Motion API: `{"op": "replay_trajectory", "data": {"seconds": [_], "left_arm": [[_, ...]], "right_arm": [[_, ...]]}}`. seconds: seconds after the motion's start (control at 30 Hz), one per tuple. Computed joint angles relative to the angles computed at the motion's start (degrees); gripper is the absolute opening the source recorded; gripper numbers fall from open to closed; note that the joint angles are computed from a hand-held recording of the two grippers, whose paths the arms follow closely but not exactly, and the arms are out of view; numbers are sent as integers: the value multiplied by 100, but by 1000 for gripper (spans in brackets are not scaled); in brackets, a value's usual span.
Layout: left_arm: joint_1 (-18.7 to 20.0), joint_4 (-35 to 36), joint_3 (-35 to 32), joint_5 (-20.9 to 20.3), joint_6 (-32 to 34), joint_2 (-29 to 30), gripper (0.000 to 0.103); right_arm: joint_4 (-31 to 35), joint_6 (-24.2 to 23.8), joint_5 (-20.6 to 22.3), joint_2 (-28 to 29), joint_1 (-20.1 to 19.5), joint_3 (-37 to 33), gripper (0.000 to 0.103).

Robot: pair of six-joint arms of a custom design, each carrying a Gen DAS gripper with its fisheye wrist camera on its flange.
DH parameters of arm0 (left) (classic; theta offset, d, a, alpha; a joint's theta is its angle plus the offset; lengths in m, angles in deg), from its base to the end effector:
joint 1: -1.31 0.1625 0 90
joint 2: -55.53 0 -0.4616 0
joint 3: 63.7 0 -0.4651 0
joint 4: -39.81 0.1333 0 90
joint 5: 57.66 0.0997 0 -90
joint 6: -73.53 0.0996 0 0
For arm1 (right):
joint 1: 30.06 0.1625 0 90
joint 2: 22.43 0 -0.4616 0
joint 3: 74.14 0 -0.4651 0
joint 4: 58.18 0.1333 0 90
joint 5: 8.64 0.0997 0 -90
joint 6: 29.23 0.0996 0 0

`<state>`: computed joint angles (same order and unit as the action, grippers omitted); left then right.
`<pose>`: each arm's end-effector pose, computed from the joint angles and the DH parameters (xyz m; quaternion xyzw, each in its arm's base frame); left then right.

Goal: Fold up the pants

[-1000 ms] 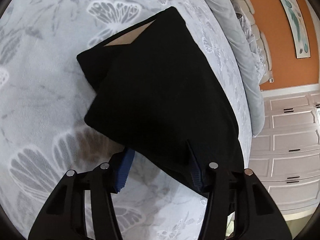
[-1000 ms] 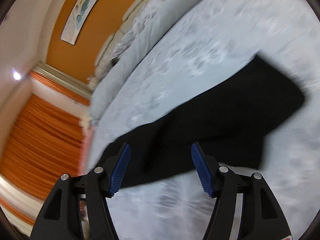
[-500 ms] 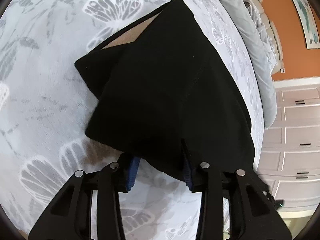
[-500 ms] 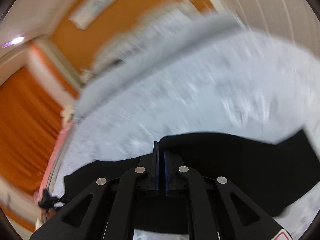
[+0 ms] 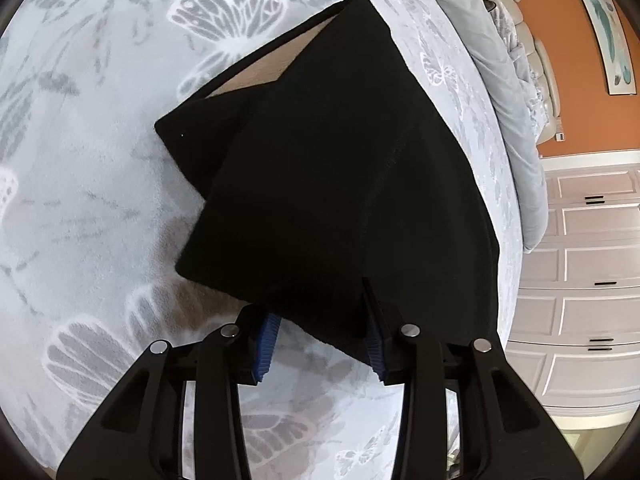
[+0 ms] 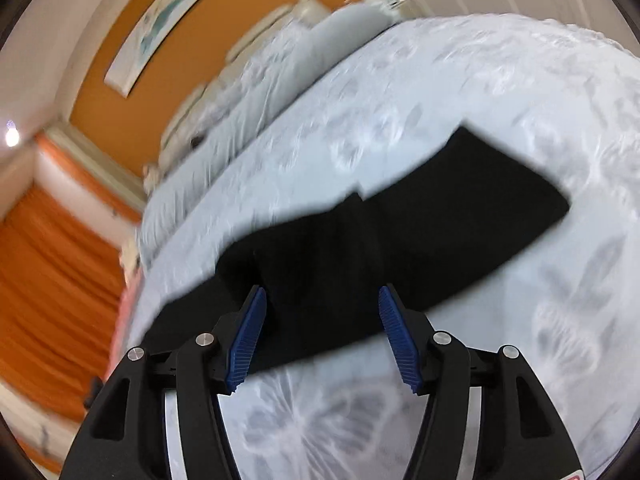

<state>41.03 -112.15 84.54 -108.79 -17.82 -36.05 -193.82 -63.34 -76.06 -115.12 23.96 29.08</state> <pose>-0.1436 -0.3738 0.1674 -0.3448 0.8768 -0.3282 0.0680 -0.1961 -0.5621 0.5207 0.0438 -0.9358 0.3493 0.0170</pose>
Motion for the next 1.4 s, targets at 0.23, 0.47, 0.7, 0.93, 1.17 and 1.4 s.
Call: {"op": "replay_trajectory", "data": {"seconds": [0.23,0.47,0.7,0.93,1.17,1.4], "left_arm": [[-1,99,-64,60,-208,76,37],[32,324,-155,23,-338,62,37],[-26,653,-263,180,-385,173,37],[-15,958,-395,247,-530,242,37],[-16,915,-380,291,-596,227,37],[49,1405,-552,187,-384,158,37]], "right_arm": [[-115,54,-2298,1181,927,-933,40],[-1392,-1105,-1118,470,894,-473,9],[-2358,-935,-2365,729,268,-840,24],[-87,-559,-398,251,-155,-644,63],[-435,680,-1509,1157,419,-1277,8],[-422,-32,114,480,215,-1027,4]]}}
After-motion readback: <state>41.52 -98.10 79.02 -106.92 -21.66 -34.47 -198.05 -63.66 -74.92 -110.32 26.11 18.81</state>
